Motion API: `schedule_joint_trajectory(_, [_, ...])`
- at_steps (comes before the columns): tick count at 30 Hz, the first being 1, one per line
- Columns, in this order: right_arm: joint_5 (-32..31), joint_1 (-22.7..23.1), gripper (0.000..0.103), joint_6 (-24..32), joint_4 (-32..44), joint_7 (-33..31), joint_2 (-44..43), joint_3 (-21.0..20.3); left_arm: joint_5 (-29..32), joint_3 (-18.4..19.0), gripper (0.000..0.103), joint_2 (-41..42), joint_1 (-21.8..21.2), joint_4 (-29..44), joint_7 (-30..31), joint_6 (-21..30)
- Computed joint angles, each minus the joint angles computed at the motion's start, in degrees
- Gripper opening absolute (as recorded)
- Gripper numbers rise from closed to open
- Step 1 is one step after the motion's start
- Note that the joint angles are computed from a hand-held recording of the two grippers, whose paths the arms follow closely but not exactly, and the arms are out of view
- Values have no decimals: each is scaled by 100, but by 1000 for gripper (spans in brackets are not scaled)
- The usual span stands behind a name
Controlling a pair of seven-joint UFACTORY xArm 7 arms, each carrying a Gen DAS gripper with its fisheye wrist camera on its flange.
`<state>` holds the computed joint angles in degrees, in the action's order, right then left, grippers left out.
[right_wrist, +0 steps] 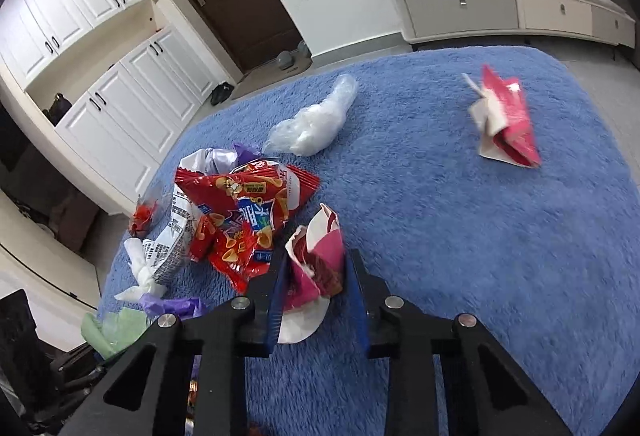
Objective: Collect trash
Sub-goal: 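Grasp the pink paper with the right tool while the left tool grasps the green bag, then carry both items over the trash bin and open both tools to drop them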
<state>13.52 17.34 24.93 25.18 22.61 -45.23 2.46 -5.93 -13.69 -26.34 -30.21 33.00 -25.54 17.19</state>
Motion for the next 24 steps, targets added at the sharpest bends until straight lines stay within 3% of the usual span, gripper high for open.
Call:
schedule_joint_trajectory(6, [-225,-294,26,652,-510,340,-1437,220,108,-87,30,-674,51,-183,-190,253])
schedule_joint_trajectory(9, [-326,-578,26,1315,-786,554,-2576,311,117,-106,30,-873,-71,-159,-129,314])
schedule_joint_trajectory(14, [-790,-1247,26,2928,-965,1025,-4653,125,-31,-115,30,-684,-515,237,167,293])
schedule_joint_trajectory(18, [-1415,-2087,26,4357,-860,960,-5904,-355,-211,-221,30,-25,-992,914,559,230])
schedule_joint_trajectory(24, [-2577,-3647,26,5741,-930,849,-7046,-1907,-227,-710,30,1743,-1415,2654,1136,316])
